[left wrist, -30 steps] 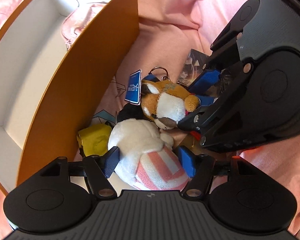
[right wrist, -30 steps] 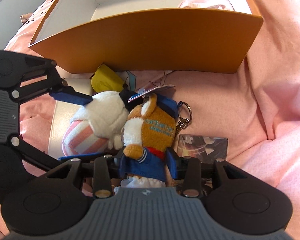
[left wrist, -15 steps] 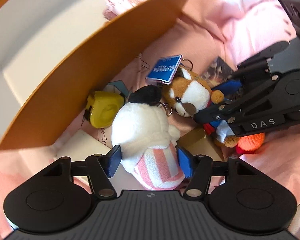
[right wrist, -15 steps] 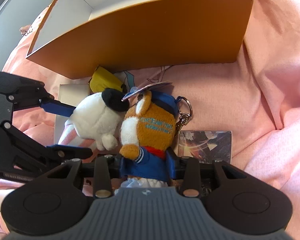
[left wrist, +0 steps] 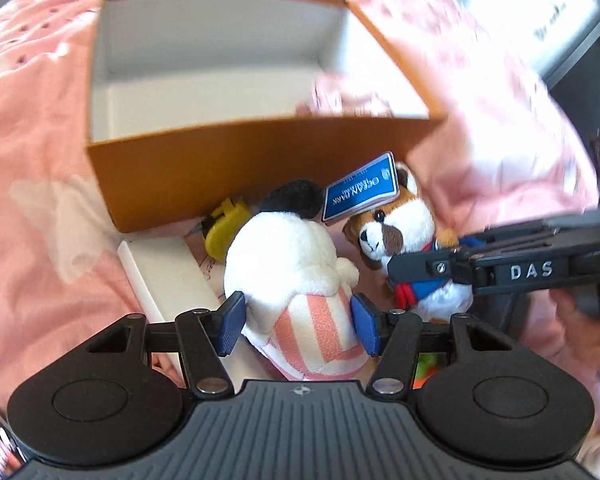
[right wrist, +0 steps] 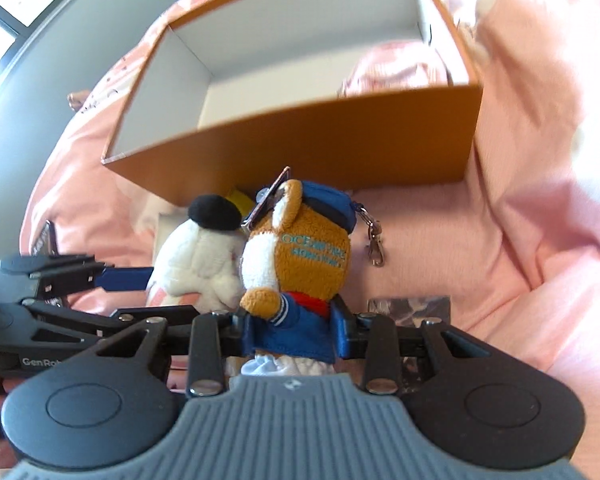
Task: Organize objects
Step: 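Grasp the white plush with the pink-striped body with the left tool, then place the brown plush in the box with the right tool while left carries the white plush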
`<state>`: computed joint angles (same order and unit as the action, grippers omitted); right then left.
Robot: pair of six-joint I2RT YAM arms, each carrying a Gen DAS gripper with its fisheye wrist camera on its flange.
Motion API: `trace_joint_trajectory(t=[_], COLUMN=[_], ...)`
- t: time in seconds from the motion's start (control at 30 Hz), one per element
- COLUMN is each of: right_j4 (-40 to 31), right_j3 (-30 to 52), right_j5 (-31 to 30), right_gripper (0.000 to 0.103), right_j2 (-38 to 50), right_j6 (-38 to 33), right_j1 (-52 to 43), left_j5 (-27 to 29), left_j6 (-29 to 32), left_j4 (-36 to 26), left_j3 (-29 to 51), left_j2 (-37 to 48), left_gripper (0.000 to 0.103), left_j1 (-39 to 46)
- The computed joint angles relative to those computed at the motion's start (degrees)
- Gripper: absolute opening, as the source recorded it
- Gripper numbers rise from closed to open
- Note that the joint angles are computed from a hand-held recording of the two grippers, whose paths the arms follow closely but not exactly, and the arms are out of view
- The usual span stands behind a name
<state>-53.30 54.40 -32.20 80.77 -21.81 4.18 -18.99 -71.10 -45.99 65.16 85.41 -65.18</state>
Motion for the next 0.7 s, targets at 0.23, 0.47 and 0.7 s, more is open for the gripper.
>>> trace_joint_trajectory(t=[0.23,0.47,0.7], right_j4=[-3.0,-7.8,-6.9], right_j3=[3.3,10.0,18.5], right_j5=[-2.7,-9.1,-12.5], right_gripper=[0.038,0.038,0.038], right_j2=[-3.4,-4.5,-3.1], right_j6=[-0.3,-1.1,2.3], right_j1=[-2.5,-6.0,-4.2], left_j5=[-9.3,-15.2,-18.2], left_j6=[-4.5,-2.0,3.4], left_j4=[-1.9,0.8,3.7], left_j3=[3.6,4.6,4.5], left_j2=[-0.9,-4.2,-7.0], left_gripper=[0.064,0.064,0.064], left_j1=[-4.1,-3.6,0.2])
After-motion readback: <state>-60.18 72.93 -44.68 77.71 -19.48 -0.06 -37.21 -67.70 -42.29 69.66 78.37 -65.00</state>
